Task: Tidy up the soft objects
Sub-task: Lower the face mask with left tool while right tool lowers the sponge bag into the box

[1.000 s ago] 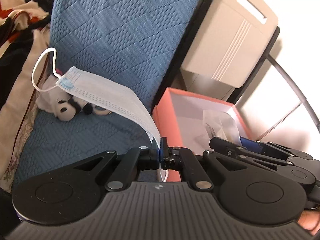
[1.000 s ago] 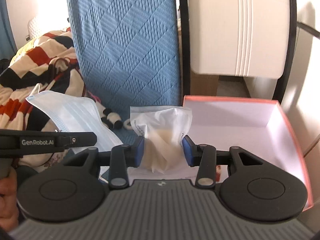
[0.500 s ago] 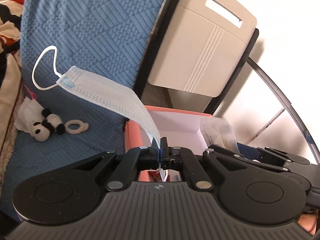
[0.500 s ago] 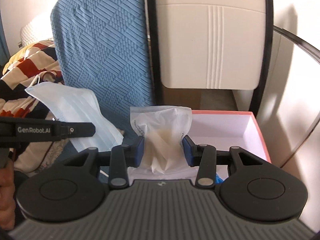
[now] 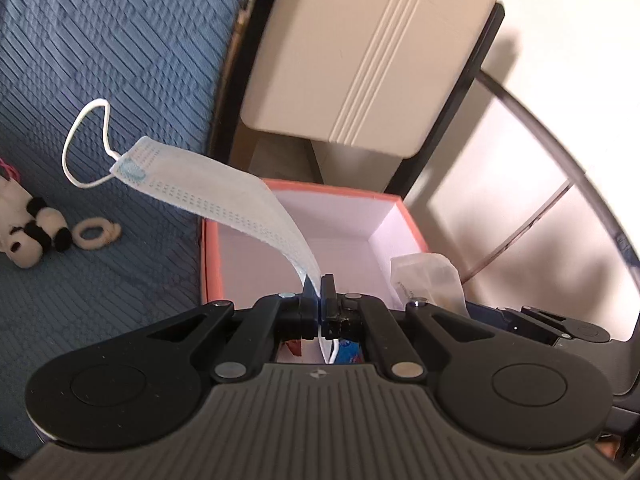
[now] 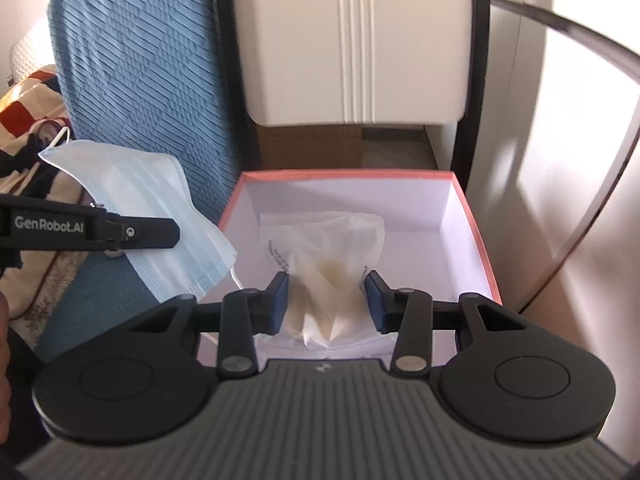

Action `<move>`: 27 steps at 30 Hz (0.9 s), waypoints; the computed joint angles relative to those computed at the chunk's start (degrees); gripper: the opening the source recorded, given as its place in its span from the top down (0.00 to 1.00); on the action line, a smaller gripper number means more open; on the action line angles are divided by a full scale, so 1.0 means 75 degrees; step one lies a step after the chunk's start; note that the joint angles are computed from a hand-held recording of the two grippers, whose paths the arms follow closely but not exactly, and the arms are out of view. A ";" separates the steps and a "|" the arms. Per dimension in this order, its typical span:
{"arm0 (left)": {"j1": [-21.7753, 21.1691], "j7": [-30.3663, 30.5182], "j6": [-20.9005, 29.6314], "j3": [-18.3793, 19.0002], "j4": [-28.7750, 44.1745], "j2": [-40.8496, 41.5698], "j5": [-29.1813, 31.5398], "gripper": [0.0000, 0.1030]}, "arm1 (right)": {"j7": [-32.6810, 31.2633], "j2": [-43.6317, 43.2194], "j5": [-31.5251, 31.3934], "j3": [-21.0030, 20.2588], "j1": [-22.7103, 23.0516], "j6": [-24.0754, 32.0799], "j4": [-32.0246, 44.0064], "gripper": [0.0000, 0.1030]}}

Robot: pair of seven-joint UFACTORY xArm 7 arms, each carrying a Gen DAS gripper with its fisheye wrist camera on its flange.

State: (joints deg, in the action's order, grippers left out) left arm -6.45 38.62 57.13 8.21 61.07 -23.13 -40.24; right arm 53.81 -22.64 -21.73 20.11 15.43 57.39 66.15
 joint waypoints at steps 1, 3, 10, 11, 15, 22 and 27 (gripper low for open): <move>-0.0007 -0.0036 -0.0069 -0.0072 -0.0034 0.0035 0.0050 0.99 | -0.0029 -0.0054 0.0082 -0.0071 0.0020 -0.0052 -0.0148 0.57; -0.0034 -0.0128 -0.0167 -0.0206 -0.0101 0.0110 0.0169 0.99 | -0.0127 -0.0129 0.0229 -0.0172 0.0044 -0.0109 -0.0367 0.57; -0.0176 -0.0288 -0.0575 -0.0517 -0.0443 0.0224 0.0571 0.98 | -0.0417 -0.0387 0.0551 -0.0337 0.0014 -0.0469 -0.1123 0.57; -0.0199 -0.0305 -0.0622 -0.0541 -0.0473 0.0230 0.0618 0.98 | -0.0422 -0.0401 0.0600 -0.0350 -0.0002 -0.0494 -0.1203 0.57; -0.0269 -0.0343 -0.0733 -0.0557 -0.0545 0.0270 0.0727 0.98 | -0.0415 -0.0581 0.0933 -0.0429 0.0009 -0.0564 -0.1526 0.53; -0.0211 -0.0765 -0.0444 -0.0611 -0.0378 0.0452 0.1019 0.37 | -0.0409 -0.0632 0.0992 -0.0352 -0.0094 -0.0415 -0.1572 0.42; -0.0254 -0.0474 -0.0337 -0.0480 -0.0389 0.0247 0.0878 0.35 | -0.0299 -0.0612 0.0910 -0.0261 -0.0150 -0.0262 -0.1364 0.42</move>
